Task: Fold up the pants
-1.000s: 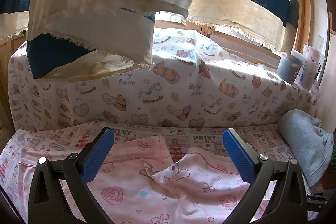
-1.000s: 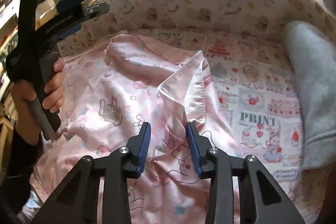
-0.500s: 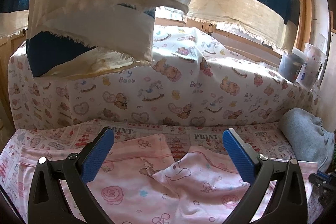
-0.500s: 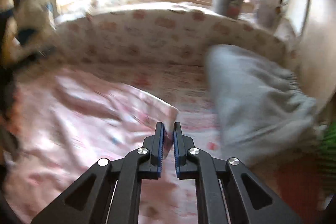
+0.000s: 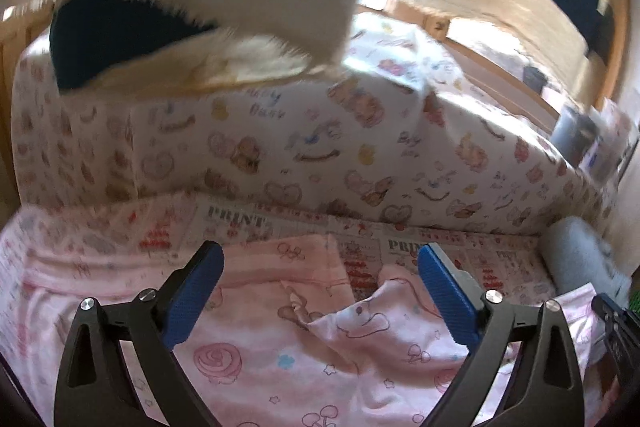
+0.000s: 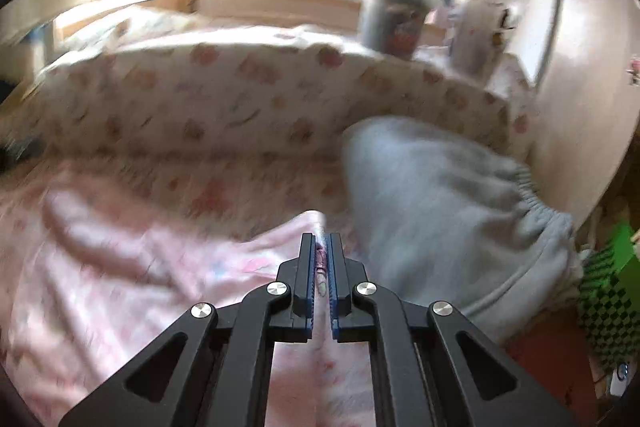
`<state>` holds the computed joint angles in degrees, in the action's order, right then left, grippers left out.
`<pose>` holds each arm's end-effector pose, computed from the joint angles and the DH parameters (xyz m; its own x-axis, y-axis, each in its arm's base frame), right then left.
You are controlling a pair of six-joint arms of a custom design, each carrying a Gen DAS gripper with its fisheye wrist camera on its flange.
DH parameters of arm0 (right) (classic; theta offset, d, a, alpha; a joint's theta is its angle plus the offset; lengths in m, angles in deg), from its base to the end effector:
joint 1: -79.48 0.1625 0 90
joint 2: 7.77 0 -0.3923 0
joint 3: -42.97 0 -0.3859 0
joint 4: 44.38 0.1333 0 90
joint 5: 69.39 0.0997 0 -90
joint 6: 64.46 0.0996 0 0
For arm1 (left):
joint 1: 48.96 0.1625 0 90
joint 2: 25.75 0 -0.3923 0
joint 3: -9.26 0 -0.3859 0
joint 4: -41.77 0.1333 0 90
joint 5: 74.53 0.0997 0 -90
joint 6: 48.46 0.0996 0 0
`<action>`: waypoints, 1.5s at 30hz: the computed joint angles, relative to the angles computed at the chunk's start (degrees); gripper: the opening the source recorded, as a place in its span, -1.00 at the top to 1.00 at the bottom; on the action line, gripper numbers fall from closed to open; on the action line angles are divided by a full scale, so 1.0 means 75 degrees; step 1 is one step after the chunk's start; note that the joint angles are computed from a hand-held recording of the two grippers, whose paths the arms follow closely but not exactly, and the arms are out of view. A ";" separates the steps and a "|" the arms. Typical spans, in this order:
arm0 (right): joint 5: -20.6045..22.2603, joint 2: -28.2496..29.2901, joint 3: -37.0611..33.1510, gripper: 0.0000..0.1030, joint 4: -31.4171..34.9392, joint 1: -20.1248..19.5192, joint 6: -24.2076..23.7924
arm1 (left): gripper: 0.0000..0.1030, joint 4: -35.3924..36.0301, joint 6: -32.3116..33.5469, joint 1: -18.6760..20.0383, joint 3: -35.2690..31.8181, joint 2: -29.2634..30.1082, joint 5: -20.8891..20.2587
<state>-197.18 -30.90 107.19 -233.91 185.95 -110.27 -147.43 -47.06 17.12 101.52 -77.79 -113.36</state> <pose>0.2879 -0.7187 0.1067 -0.5250 -0.1670 0.8345 -0.7530 0.5482 -0.3640 -0.0671 -0.6713 0.2759 -0.8385 -0.3444 -0.4223 0.2295 0.4796 -0.8469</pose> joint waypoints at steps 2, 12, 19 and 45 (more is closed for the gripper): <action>-0.0012 0.0188 -0.0497 0.94 -0.0010 -0.0012 0.0160 | -0.77 0.0279 -0.0219 0.0076 0.0000 -0.0064 -0.0159; 0.0520 -0.0002 -0.0944 0.93 0.1811 -0.0387 0.1321 | -0.32 0.0583 0.0590 0.0079 -0.0124 0.0082 -0.0478; 0.1059 -0.0508 -0.0545 0.69 0.3305 -0.0526 0.1918 | -0.32 0.1666 0.0963 0.0057 -0.0625 0.0217 -0.0654; 0.0179 -0.0076 -0.1395 0.83 0.5115 -0.0567 0.3060 | 0.81 0.5696 -0.0512 0.0322 -0.2584 0.0932 -0.0566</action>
<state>-195.84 -31.47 96.73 -195.54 181.70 -87.32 -104.70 -50.90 19.54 82.14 -70.79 -117.60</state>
